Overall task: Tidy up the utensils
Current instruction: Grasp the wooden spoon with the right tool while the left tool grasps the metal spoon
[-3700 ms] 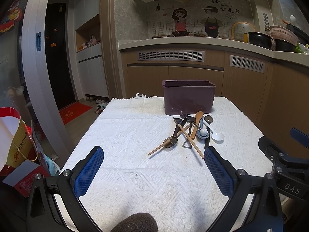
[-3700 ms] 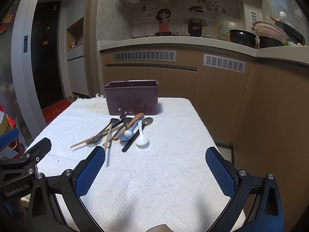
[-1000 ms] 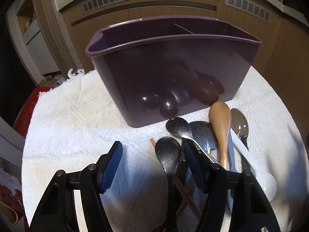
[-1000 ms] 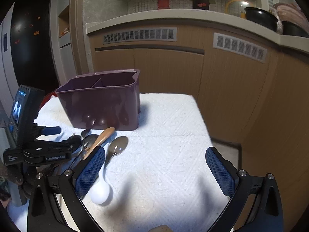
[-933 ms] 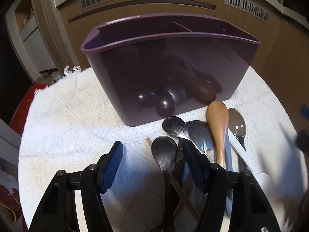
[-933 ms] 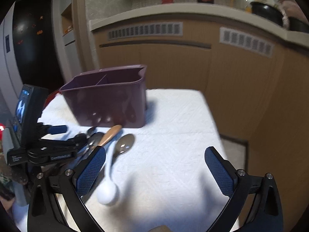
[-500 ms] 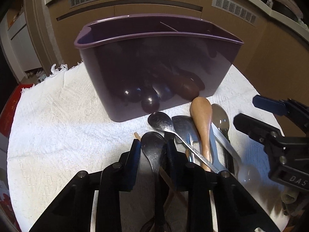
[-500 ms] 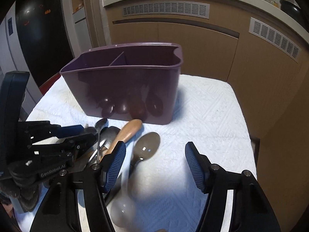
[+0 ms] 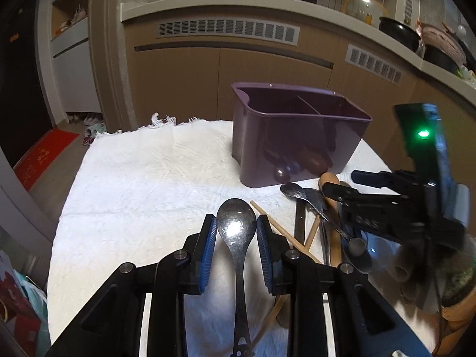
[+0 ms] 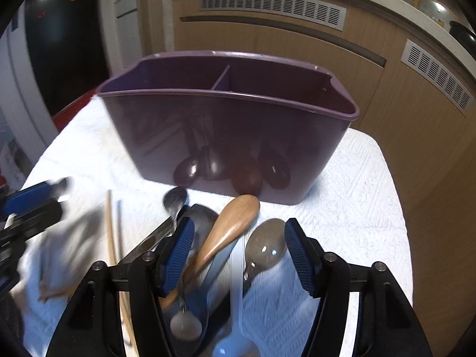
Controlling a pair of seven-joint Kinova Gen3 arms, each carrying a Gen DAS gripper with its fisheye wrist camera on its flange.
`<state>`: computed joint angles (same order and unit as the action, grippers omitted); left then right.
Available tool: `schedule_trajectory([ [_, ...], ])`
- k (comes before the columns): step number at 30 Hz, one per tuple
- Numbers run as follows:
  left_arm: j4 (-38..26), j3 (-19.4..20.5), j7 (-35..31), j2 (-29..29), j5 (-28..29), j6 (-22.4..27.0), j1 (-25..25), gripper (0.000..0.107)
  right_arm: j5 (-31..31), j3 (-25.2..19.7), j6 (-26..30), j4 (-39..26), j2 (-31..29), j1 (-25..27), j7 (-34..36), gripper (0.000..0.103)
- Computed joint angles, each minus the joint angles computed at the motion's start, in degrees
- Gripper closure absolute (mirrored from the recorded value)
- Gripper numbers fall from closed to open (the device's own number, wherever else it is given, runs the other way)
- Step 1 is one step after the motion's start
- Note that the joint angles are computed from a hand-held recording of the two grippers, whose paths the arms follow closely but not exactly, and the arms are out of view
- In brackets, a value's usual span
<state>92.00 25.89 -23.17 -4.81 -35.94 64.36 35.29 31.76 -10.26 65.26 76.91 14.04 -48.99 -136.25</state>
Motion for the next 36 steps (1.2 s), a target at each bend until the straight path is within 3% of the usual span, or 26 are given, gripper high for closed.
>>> schedule_trajectory([
  [11, 4.7, 1.6, 0.3, -6.2, 4.0, -5.7, -5.9, 0.083, 0.2, 2.4, 3.8, -6.0, 5.3, -2.0, 0.3, 0.049],
  [13, 4.9, 2.2, -0.1, -6.6, 4.8, -6.2, -7.1, 0.083, 0.7, 2.5, 4.3, -6.2, 5.5, -2.6, 1.0, 0.053],
  [16, 4.6, 3.5, -0.4, -6.8, 5.3, -5.7, -8.6, 0.083, -0.3, 2.3, 5.0, -6.4, 5.2, -2.5, 2.5, 0.066],
  [29, 1.0, 8.4, 0.9, -6.4, 4.4, -0.5, -9.4, 0.083, -5.3, -1.5, -2.3, 6.3, -8.0, 5.3, 4.6, 0.067],
  [36, -2.8, 12.3, 3.2, -4.9, -1.7, 3.5, -7.0, 0.083, 2.4, -6.7, -3.6, 9.4, -14.0, 6.3, 0.5, 0.069],
])
